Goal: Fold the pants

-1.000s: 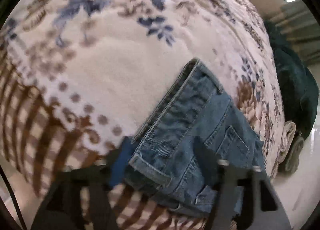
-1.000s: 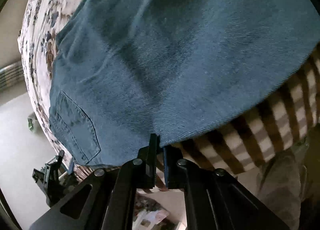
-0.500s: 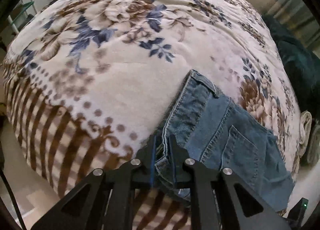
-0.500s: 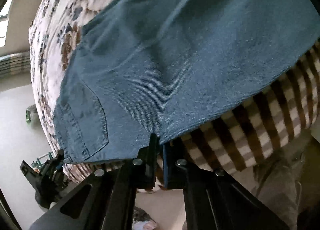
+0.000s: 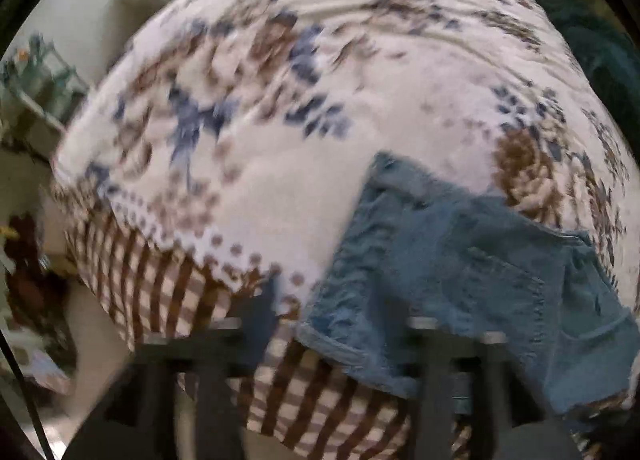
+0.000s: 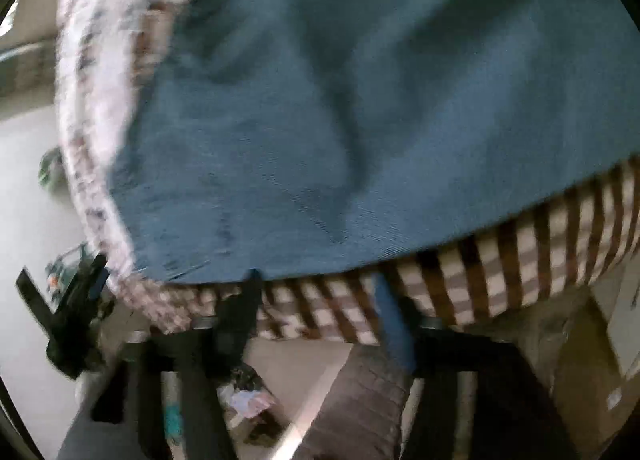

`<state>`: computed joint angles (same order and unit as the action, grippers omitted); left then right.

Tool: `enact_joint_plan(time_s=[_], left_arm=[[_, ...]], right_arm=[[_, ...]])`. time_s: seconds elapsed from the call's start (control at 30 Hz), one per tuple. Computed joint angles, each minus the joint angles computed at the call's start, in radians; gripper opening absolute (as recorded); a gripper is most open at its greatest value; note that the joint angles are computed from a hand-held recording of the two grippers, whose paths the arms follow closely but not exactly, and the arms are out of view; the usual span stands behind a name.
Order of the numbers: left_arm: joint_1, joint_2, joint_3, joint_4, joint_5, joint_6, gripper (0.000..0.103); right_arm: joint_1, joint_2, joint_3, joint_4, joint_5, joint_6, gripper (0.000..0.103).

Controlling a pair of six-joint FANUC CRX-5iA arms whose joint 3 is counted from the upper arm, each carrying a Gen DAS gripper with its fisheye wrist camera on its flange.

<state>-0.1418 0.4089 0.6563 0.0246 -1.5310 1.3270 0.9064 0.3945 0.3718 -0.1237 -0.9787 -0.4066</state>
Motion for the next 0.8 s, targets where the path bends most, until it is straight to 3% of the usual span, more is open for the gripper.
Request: enact_joint_plan(time_s=[0.03, 0.1, 0.23, 0.33, 0.47, 0.57, 0.7, 0.8], left_arm=[[-0.013, -0.005, 0.0, 0.003, 0.009, 0.0, 0.093], [-0.051, -0.004, -0.005, 0.022, 0.037, 0.01, 0.093], [-0.132, 0.063, 0.049, 0.022, 0.007, 0.059, 0.093], [-0.205, 0.114, 0.082, -0.021, 0.006, 0.084, 0.093], [-0.283, 0.143, 0.106, -0.138, 0.025, 0.076, 0.093], [-0.299, 0.17, 0.129, -0.165, -0.001, 0.09, 0.093], [-0.3, 0.183, 0.136, -0.166, -0.031, 0.131, 0.093], [-0.304, 0.197, 0.153, -0.173, -0.054, 0.149, 0.093]], right_arm=[[-0.013, -0.004, 0.01, 0.006, -0.001, 0.033, 0.066], [-0.057, -0.012, 0.021, 0.017, 0.018, 0.12, 0.066], [-0.187, 0.038, 0.102, -0.028, -0.015, 0.371, 0.066], [-0.323, 0.131, 0.21, -0.225, -0.053, 0.641, 0.066], [-0.448, 0.29, 0.404, -0.424, -0.25, 0.87, 0.066], [-0.503, 0.382, 0.516, -0.57, -0.373, 0.995, 0.062], [-0.558, 0.435, 0.576, -0.755, -0.432, 1.16, 0.059], [-0.553, 0.507, 0.68, -0.689, -0.481, 1.146, 0.059]])
